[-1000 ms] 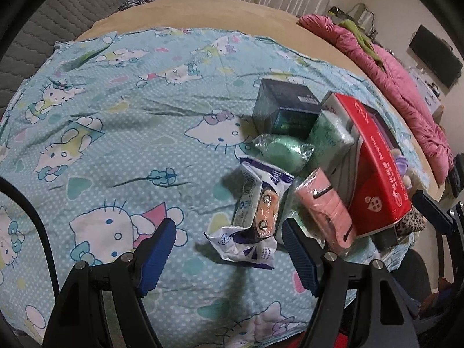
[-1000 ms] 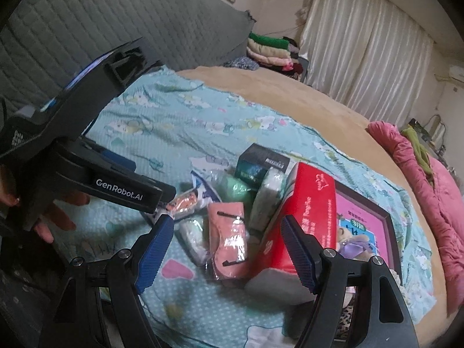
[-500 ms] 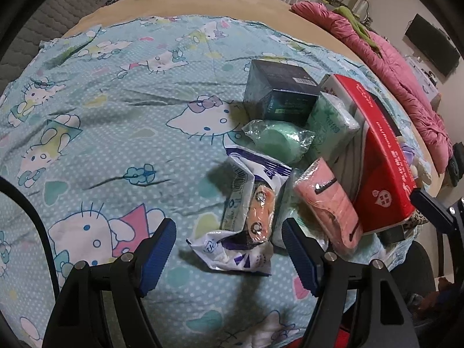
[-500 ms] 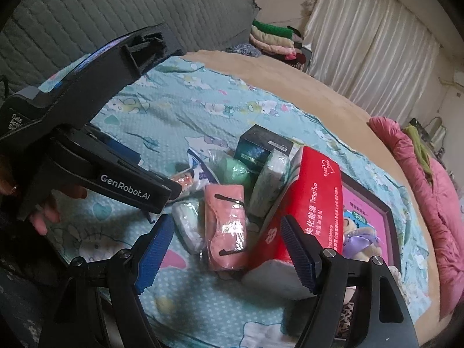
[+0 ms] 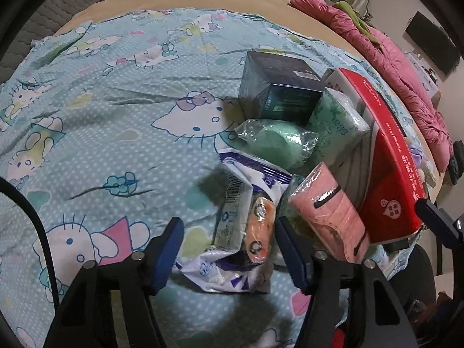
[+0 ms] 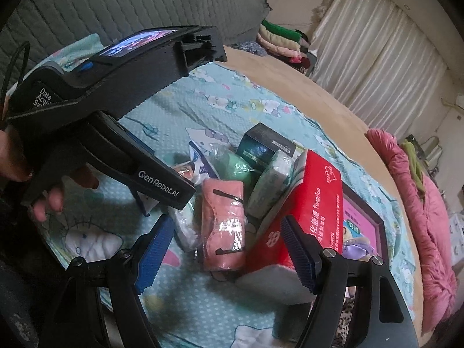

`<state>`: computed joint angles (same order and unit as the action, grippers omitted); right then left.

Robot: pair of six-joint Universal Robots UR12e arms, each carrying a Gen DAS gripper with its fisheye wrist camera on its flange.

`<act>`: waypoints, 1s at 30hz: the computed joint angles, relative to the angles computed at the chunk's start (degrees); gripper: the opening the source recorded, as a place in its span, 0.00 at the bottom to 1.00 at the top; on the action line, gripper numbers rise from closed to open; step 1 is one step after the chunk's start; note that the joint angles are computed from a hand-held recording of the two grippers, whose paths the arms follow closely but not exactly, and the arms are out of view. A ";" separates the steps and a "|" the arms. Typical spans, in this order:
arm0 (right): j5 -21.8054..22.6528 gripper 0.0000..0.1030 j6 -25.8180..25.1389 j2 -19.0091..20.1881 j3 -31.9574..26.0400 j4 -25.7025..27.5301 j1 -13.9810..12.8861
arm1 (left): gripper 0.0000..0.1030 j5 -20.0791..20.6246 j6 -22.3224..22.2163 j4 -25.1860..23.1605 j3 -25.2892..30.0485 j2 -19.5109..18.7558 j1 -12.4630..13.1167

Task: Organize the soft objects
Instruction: 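Grasp the white-and-blue packet with the left tool while the right tool grasps the pink bagged towel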

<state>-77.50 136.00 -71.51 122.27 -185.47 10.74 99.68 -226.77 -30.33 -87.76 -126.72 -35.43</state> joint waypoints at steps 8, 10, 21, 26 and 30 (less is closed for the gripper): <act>-0.40 0.75 0.38 0.64 -0.94 0.88 0.33 | 0.43 -0.61 1.42 0.69 0.41 -0.43 0.06; -0.35 0.75 0.30 0.67 -1.22 1.60 0.47 | 0.37 -1.58 1.54 1.10 0.27 -0.49 0.25; -3.32 0.72 -0.75 1.88 -4.59 6.48 2.28 | 0.35 -1.65 -0.26 10.29 -4.01 1.11 1.03; -7.47 0.64 -2.30 2.98 -7.25 11.10 3.89 | 0.35 -0.81 -1.10 13.05 -5.85 2.20 1.25; -11.58 0.61 -2.46 4.16 -10.21 16.74 5.18 | 0.35 -0.82 -1.04 14.23 -6.34 2.43 1.35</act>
<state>-89.08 133.54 -67.34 112.06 -168.73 15.92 98.86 -227.80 -16.10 -94.10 -124.30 -34.08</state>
